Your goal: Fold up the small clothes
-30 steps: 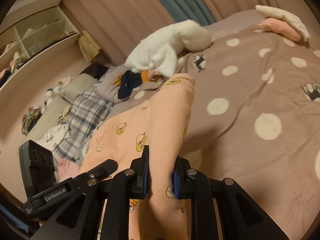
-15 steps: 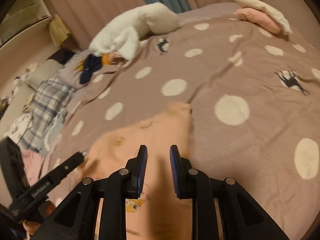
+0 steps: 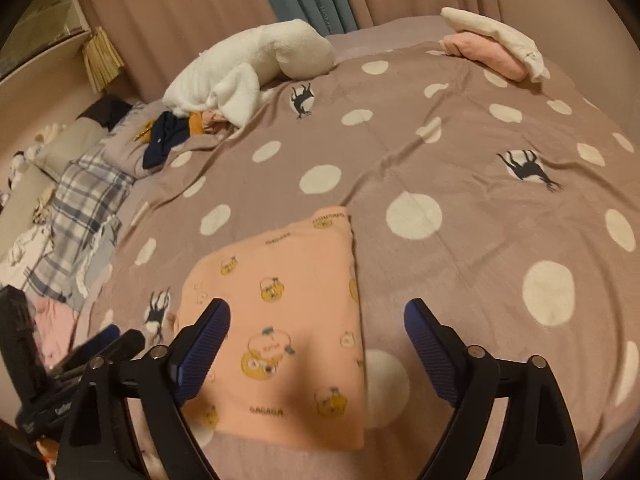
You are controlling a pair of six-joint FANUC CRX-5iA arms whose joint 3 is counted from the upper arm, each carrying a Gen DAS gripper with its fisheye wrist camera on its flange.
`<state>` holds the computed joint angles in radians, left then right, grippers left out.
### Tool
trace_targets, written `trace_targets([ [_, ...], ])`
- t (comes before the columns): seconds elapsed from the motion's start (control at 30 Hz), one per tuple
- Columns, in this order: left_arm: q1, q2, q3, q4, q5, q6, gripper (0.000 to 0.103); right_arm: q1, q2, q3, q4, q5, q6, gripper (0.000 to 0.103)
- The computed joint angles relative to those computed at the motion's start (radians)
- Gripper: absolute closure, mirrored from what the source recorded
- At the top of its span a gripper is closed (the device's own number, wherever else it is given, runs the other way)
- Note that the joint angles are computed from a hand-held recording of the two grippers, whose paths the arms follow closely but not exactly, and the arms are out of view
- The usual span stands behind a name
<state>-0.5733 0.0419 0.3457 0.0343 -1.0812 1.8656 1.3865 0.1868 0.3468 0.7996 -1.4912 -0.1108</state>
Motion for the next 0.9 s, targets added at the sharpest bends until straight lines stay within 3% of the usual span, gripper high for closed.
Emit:
trace_targets([
  [0.1,-0.038,-0.018,0.015,-0.081,-0.007,0.041,0.000,0.021,0.012,0.016,0.010,-0.035,-0.012,0.004],
  [0.2,-0.050,-0.066,-0.049,-0.089,0.059,0.054,0.000,0.047,0.025,0.024,0.020,-0.069,-0.047,0.003],
  [0.27,-0.061,-0.097,-0.094,-0.115,0.085,0.120,0.000,0.065,0.032,0.020,0.020,-0.086,-0.086,0.003],
  [0.4,-0.033,-0.126,-0.161,-0.022,0.102,0.129,0.000,0.105,0.021,-0.028,0.004,-0.079,-0.146,0.003],
  [0.57,-0.094,-0.117,-0.086,-0.206,0.032,0.247,0.000,0.116,0.070,0.041,-0.018,-0.178,-0.106,0.003],
  [0.7,-0.043,-0.143,-0.158,-0.055,0.073,0.162,0.000,0.122,0.069,0.038,-0.003,-0.168,-0.118,0.003],
  [0.9,-0.090,-0.126,-0.119,-0.135,0.018,0.162,0.000,0.121,0.097,0.075,-0.018,-0.175,-0.086,0.003],
])
